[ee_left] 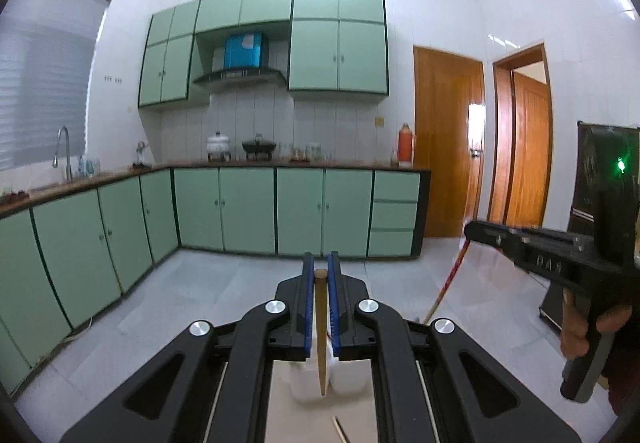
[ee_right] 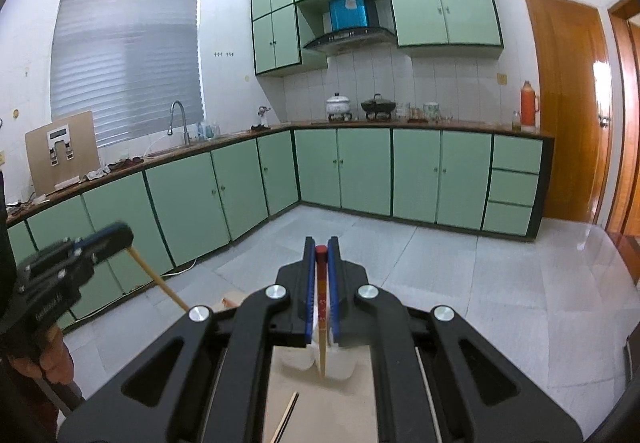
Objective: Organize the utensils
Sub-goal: 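Lift both chopsticks and lower them into the white holder, then open both tools to release the chopsticks, then withdraw both open tools toward the last chopsticks on the table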
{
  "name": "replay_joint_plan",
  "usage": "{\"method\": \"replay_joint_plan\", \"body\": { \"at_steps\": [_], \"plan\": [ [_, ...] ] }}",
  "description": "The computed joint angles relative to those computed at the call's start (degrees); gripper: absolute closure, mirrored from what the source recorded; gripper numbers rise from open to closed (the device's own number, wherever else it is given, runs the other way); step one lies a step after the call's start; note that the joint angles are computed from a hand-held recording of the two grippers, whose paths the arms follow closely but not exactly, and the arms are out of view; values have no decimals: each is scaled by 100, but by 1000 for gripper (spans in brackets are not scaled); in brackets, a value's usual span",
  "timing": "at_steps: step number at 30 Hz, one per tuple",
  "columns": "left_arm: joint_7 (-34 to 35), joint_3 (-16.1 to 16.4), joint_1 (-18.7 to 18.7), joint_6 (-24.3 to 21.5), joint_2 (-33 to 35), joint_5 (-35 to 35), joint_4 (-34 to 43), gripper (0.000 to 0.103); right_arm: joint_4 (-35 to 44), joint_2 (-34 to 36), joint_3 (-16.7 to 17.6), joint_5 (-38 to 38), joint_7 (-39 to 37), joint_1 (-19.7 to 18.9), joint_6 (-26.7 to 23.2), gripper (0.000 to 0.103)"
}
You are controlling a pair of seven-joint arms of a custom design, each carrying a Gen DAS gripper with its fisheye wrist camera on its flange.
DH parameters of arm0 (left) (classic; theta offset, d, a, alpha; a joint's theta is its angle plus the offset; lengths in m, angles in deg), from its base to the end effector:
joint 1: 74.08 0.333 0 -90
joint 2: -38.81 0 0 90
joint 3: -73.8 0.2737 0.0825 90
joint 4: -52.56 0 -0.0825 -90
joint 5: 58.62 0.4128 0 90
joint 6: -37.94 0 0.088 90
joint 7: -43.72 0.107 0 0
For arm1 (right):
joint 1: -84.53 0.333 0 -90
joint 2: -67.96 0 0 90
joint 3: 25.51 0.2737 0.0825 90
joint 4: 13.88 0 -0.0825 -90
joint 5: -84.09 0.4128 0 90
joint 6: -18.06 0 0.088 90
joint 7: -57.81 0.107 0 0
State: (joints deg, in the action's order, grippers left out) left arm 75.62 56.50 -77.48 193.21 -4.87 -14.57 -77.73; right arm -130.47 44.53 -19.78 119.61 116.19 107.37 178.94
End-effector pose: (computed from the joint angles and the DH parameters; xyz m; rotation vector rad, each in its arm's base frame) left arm 0.3741 -0.2152 0.7050 -1.4021 1.2934 -1.0619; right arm 0.4615 0.2316 0.7084 -1.7253 0.8952 -0.5551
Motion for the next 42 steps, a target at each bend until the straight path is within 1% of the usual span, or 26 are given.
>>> {"method": "replay_joint_plan", "body": {
  "at_steps": [2,5,11,15,19,20,23,26,27,28,29,30,31,34,35,36,37,39,40,41,42],
  "plan": [
    [-120,-149,290,59,232,230,272,96,220,196,34,-104,35,-58,45,98],
    [-266,-174,507,207,624,418,597,96,531,500,65,-245,102,-122,50,98],
    [-754,-215,810,448,1256,840,997,96,1052,1139,97,-351,127,-123,194,98],
    [-1296,-321,1004,530,1682,1345,1213,96,1303,1592,187,-684,334,-174,319,98],
    [-1572,-253,929,491,2082,1687,1367,97,1523,1996,197,-979,574,-175,262,98],
    [-1592,-191,873,493,2129,1717,1357,97,1558,2067,188,-1002,609,-165,226,98],
    [-1396,32,619,410,2377,1493,1373,96,1634,2251,166,-986,611,-128,54,98],
    [-1040,260,375,338,2474,1082,1286,96,1578,2339,152,-1249,829,-108,-2,95],
    [-1011,291,351,328,2451,1042,1242,93,1528,2329,146,-1293,883,-105,-24,94],
    [-969,314,323,312,2426,990,1211,88,1508,2324,143,-1306,921,-102,-36,94],
    [-953,333,308,316,2353,962,1144,86,1464,2296,140,-1284,933,-100,-24,90],
    [-974,322,316,309,2286,976,1099,80,1383,2235,134,-1252,938,-102,22,84],
    [-986,300,325,280,2220,995,1073,75,1329,2190,136,-1248,960,-101,70,82],
    [-957,270,332,224,1989,1002,999,69,1104,1942,124,-1050,852,-105,211,75],
    [-972,257,336,236,1881,1004,944,67,956,1791,121,-965,784,-103,307,69],
    [-1000,223,340,207,1727,1013,862,61,844,1686,123,-944,760,-113,393,62],
    [-1004,174,344,128,1610,1012,814,55,628,1492,144,-984,799,-138,560,58],
    [-990,121,308,104,1273,1016,589,53,154,1058,101,-736,610,-87,821,49],
    [-956,106,277,102,1122,989,471,49,-14,900,88,-648,558,-77,883,46],
    [-929,76,246,64,967,951,351,47,-289,652,91,-559,550,-77,988,37],
    [-950,37,201,32,738,910,153,42,-583,397,108,-488,566,-85,1108,28]
  ]
}}
